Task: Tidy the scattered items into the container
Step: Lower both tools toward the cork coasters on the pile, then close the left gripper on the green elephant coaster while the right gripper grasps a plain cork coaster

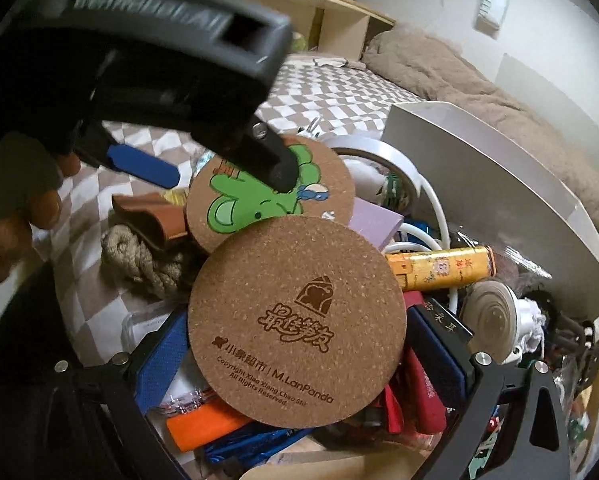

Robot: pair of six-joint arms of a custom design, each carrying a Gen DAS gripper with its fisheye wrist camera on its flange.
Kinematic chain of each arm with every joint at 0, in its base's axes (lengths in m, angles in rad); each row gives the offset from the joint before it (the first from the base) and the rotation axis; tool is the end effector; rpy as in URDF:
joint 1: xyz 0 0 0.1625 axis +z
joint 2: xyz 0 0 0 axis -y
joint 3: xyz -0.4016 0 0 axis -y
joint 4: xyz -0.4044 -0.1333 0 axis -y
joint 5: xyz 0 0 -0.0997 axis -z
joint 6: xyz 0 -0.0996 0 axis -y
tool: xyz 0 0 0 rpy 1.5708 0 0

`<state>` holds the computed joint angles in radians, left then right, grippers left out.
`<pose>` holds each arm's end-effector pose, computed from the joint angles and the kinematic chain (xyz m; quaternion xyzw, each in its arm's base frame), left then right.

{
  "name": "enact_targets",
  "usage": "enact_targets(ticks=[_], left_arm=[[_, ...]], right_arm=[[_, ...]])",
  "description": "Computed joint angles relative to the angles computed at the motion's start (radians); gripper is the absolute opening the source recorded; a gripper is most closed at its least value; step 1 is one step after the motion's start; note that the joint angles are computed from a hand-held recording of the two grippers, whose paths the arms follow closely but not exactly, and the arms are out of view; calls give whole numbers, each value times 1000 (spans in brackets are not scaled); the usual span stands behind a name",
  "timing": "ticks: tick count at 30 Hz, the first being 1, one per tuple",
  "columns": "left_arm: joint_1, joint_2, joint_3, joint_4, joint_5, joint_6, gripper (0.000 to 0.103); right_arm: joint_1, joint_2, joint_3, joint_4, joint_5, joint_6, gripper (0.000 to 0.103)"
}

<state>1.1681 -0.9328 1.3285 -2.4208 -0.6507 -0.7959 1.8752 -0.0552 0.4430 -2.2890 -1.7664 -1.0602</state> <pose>-0.0899 -0.7534 0.3188 -0.2686 0.8367 -0.4106 0.2434 0.3789 -0.8258 -0.0283 0.6066 -0.7720 0.1166 0.1499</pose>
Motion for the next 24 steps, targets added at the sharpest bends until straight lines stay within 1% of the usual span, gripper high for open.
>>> enact_targets(ticks=[6, 7, 9, 11, 12, 14, 15, 18, 20, 21, 23, 24], left_arm=[[-4, 13, -25, 39, 21, -23, 103], [-4, 16, -29, 44, 24, -24, 103], [-5, 29, -47, 59, 31, -24, 103], [-7, 45, -67, 89, 49, -25, 103], [-8, 52, -77, 107, 60, -31, 103], [-9, 69, -99, 152, 89, -49, 103], [-8, 76, -109, 172, 99, -59, 103], [-5, 89, -126, 198, 106, -79, 103], [-4, 95, -130, 193, 109, -82, 103], [-5, 97, -131, 189, 110, -82, 103], [-4, 98, -132, 185, 106, -75, 103], [-4, 101, -135, 183, 101, -70, 103]], right_arm=[[-9, -51, 70, -66, 38, 25, 100], [-11, -70, 97, -89, 41, 21, 100], [-9, -86, 123, -129, 36, 14, 100], [-10, -106, 161, -183, 12, 5, 100], [-13, -104, 157, -191, 0, 3, 100], [-18, -97, 140, -199, -29, 8, 100], [-21, -105, 151, -210, -41, 17, 100], [-32, -114, 156, -208, -50, 47, 100], [-34, -90, 100, -175, -52, 70, 100], [-38, -93, 102, -173, -53, 80, 100], [-46, -124, 156, -196, -50, 93, 100], [-47, -130, 165, -196, -49, 102, 100]])
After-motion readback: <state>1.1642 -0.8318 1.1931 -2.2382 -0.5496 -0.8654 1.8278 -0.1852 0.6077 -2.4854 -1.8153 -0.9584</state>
